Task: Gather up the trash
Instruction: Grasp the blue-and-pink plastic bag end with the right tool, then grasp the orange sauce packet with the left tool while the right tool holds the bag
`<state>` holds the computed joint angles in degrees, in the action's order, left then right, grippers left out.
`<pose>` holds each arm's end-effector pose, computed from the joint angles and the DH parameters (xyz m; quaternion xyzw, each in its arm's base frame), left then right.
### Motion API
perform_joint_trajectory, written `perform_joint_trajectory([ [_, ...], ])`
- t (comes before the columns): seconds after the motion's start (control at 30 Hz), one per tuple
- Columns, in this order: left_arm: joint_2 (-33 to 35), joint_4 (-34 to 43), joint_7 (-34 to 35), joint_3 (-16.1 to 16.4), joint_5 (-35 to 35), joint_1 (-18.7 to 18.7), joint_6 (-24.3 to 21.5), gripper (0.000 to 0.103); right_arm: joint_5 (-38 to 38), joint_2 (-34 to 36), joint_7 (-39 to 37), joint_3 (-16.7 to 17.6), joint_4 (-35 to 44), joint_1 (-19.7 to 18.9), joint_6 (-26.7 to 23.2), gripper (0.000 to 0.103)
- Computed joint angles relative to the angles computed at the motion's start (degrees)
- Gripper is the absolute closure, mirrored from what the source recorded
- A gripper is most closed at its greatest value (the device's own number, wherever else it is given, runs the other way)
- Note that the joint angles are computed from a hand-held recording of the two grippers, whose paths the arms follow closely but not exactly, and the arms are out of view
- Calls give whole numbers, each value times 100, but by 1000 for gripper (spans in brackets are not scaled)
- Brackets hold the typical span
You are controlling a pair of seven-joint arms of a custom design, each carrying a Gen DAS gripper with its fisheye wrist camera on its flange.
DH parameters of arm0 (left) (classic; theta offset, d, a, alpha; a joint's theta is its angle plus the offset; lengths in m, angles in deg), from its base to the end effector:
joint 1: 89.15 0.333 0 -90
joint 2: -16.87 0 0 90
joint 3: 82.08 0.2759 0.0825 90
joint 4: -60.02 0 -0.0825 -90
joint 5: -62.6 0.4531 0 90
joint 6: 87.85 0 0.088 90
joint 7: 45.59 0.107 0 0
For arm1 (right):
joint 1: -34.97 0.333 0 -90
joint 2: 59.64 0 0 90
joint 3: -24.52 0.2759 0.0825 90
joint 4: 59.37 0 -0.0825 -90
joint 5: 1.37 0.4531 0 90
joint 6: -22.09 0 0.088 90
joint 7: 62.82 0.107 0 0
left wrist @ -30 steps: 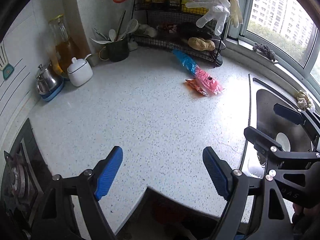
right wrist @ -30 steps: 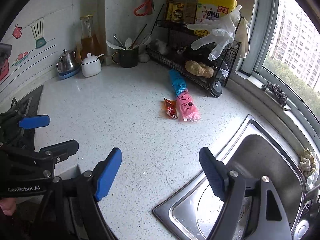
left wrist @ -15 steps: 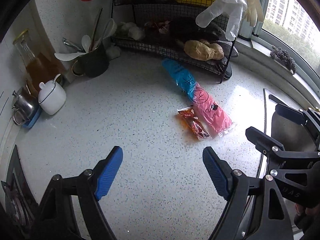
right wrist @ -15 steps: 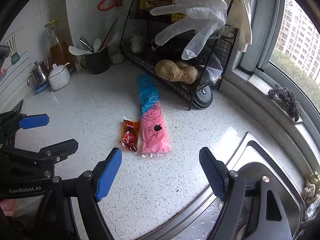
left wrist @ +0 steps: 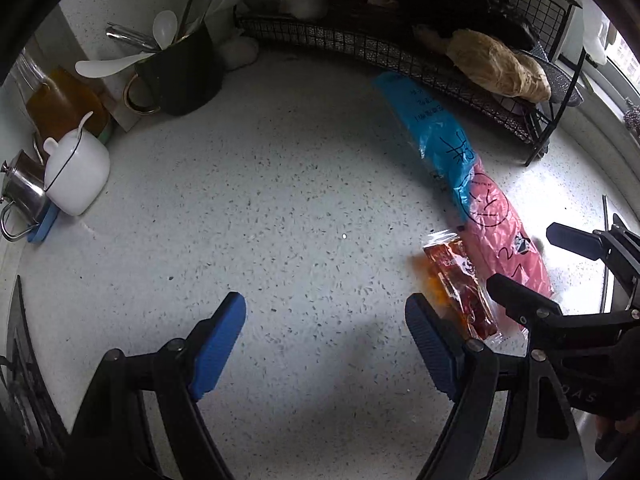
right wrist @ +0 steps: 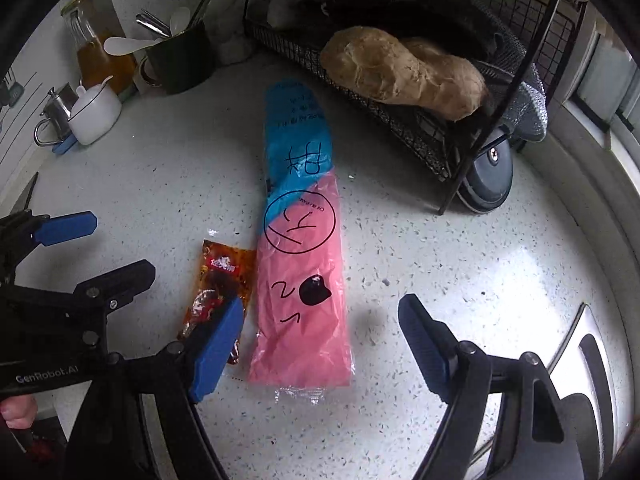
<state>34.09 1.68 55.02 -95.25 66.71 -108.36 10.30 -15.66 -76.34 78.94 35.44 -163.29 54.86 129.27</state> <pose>0.6101 -0.3410 0.7042 -0.4034 0.8931 -0.1628 0.1148 0.4917 0.2865 0.6549 -0.5658 0.7930 -0.1612 0.1583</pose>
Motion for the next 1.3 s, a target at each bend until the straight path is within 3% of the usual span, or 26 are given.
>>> perform_joint_trajectory([
  [0.13,124,119,-84,5,18,-35,-130,22,-102,-53,57,26,-109,-6,33,25],
  [0.3,-61,-141,26,-20,-1,-33,-149,22,-346,-287,233,157,-240,29,-129,55],
  [0.37,-184,-274,86,-43,-61,-14,-164,22,-314,-405,328,203,-297,58,-234,71],
  [0.47,-364,-429,199,-76,-149,13,-162,22,-240,-671,542,280,-451,109,-373,86],
  [0.73,-573,-600,388,-189,-257,-85,-171,22,-54,-1552,1359,433,-1119,98,-589,89],
  [1.0,-237,-71,297,-208,-315,-217,-409,22,151,-2020,1518,395,-1435,8,-615,89],
  [1.17,-199,39,522,-205,-171,-306,-282,22,283,-2232,1542,421,-1624,-10,-516,89],
  [1.3,244,646,537,-172,-159,-381,-642,22,295,-2197,1649,451,-1587,-82,-517,89],
])
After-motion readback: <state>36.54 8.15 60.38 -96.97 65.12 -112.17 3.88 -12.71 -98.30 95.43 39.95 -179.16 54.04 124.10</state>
